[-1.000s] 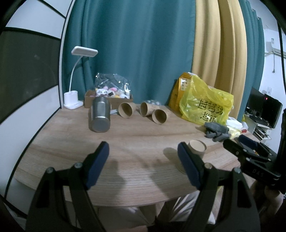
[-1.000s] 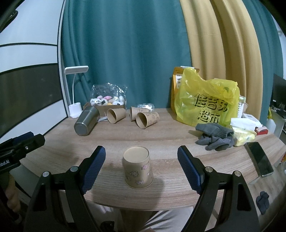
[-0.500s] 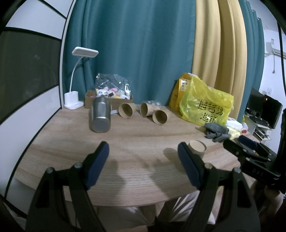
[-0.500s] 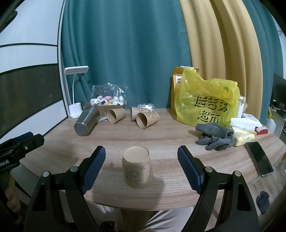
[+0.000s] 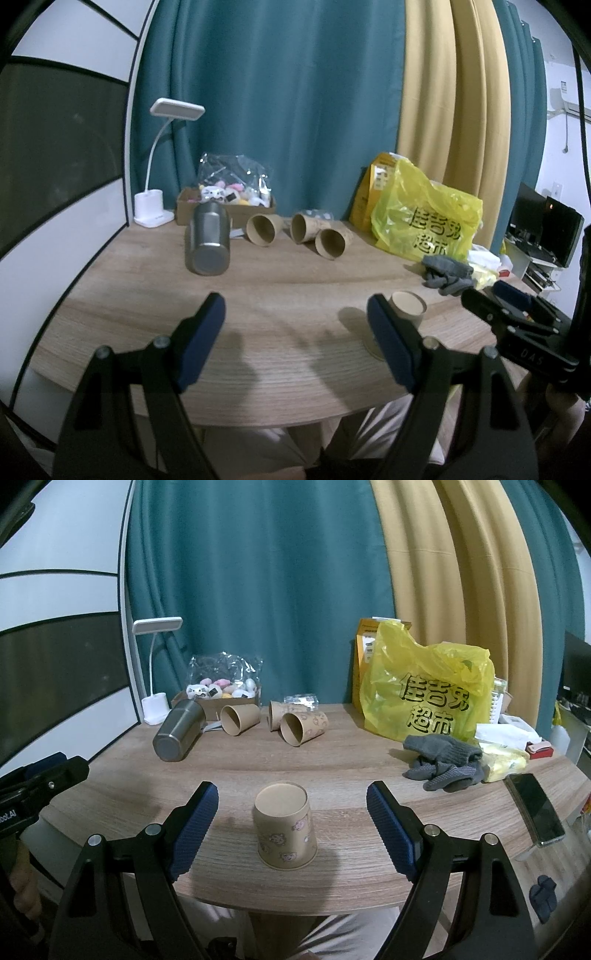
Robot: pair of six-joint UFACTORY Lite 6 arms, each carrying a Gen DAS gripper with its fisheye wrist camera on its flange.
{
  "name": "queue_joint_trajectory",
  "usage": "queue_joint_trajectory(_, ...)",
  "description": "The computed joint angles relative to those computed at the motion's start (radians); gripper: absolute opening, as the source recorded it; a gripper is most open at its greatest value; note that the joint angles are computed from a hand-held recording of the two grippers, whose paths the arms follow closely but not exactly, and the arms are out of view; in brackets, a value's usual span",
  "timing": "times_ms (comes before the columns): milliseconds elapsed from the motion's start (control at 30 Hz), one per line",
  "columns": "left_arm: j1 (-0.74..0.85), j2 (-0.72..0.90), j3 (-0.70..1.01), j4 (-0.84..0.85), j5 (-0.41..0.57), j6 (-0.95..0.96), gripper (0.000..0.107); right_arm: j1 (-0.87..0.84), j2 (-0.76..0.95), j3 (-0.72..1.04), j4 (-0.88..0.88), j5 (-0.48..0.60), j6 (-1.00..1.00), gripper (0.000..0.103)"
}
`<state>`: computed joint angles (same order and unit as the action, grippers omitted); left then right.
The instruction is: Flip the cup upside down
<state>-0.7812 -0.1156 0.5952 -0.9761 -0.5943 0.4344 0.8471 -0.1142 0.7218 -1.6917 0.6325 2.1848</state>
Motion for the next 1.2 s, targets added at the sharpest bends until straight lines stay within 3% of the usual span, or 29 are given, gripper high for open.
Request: queue_joint_trajectory(1200,-0.011,-0.020,-0.026,-0.006,-0.016,-0.008,0.081,0.011,0.013,0.014,0.013,0.010,-0.004,0.085)
